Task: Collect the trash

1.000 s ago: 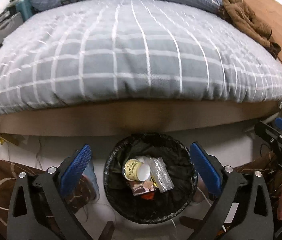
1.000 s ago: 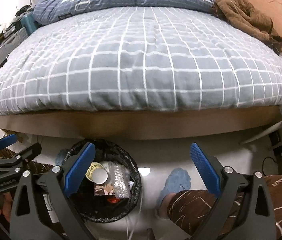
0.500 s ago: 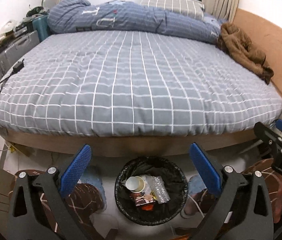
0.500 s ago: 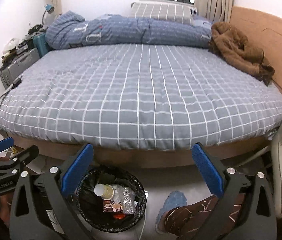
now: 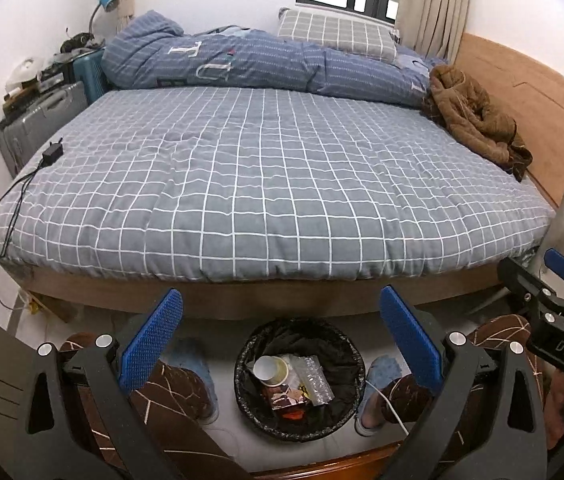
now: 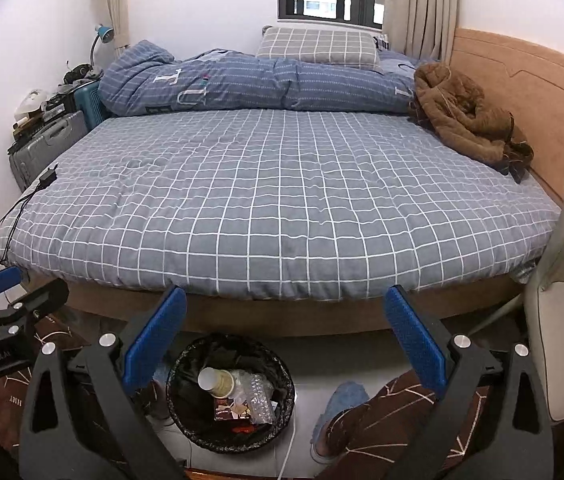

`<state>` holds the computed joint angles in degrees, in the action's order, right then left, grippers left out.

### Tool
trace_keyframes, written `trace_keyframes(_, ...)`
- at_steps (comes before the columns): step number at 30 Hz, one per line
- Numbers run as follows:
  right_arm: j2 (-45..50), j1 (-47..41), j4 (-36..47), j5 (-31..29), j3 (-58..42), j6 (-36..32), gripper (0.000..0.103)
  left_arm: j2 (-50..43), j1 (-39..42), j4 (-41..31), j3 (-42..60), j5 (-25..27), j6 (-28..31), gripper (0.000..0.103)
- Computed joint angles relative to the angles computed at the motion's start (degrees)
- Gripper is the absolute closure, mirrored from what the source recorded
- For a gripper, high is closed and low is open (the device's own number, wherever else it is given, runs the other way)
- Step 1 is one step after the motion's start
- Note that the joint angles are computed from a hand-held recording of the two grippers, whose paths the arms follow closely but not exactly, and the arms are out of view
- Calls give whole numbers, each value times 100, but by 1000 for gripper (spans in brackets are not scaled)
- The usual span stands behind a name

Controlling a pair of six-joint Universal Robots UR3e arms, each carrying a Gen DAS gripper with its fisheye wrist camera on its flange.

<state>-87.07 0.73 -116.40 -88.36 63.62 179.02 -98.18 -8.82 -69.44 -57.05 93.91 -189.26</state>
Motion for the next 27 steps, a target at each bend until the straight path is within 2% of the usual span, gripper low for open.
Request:
trace_keyframes(10,56,15,-26,-25,30,25,8,-80,-25,-78,84,21,8,6)
trace_keyframes(27,63,35,-144,-25,193,2,8,-14,-138,264,-248,187,56,6)
